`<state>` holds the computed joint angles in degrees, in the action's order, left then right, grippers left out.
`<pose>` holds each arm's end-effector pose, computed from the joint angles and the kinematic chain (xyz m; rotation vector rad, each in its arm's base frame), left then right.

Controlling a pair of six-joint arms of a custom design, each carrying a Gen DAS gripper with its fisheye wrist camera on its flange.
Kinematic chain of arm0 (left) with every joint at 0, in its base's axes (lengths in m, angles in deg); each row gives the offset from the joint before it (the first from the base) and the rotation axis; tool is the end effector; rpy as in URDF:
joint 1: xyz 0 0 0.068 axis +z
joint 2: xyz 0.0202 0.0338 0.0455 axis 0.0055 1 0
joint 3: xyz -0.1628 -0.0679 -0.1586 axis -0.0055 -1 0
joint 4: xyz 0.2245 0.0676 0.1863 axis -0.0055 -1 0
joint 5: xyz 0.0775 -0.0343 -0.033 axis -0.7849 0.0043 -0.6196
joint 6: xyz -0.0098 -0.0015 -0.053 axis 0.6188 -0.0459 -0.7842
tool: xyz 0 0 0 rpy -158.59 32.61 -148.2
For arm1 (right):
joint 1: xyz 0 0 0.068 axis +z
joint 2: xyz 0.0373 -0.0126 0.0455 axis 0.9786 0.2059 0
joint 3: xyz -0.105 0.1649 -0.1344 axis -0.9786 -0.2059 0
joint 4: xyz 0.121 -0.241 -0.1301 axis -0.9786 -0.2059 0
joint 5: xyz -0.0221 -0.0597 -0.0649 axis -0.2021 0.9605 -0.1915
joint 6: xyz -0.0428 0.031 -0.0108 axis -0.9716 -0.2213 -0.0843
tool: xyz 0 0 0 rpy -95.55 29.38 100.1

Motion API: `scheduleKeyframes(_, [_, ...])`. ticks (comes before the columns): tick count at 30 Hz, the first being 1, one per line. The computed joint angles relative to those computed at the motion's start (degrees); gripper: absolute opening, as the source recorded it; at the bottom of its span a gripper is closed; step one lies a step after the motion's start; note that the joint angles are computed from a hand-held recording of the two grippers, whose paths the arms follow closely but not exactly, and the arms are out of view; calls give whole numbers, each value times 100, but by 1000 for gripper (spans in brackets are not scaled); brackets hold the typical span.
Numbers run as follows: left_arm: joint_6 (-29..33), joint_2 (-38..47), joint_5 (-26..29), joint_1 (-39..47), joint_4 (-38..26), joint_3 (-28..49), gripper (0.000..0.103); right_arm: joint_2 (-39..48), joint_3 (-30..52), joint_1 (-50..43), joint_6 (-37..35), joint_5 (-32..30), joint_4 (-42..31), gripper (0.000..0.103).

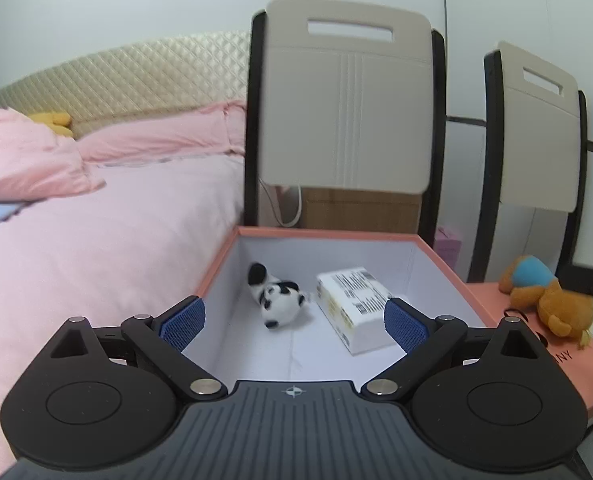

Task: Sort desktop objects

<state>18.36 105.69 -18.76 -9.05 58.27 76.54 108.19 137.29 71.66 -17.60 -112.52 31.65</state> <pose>0.2953 -0.0385 0.3247 -0.1671 1.9420 0.0767 0.3406 -0.0220 0.3094 -0.2079 1.8577 0.3834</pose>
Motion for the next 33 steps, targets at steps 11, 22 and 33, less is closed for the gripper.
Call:
scheduleKeyframes(11, [-286,-289,661,367,453,-764,98,-581,-1393,26,556,531,1014,103])
scheduleKeyframes(22, [-179,-408,420,239,758,-950,98,-568,-1805,169,800,717,1506,103])
scheduleKeyframes(33, [-146,-403,394,218,693,-991,98,-775,-2008,-22,796,620,1485,103])
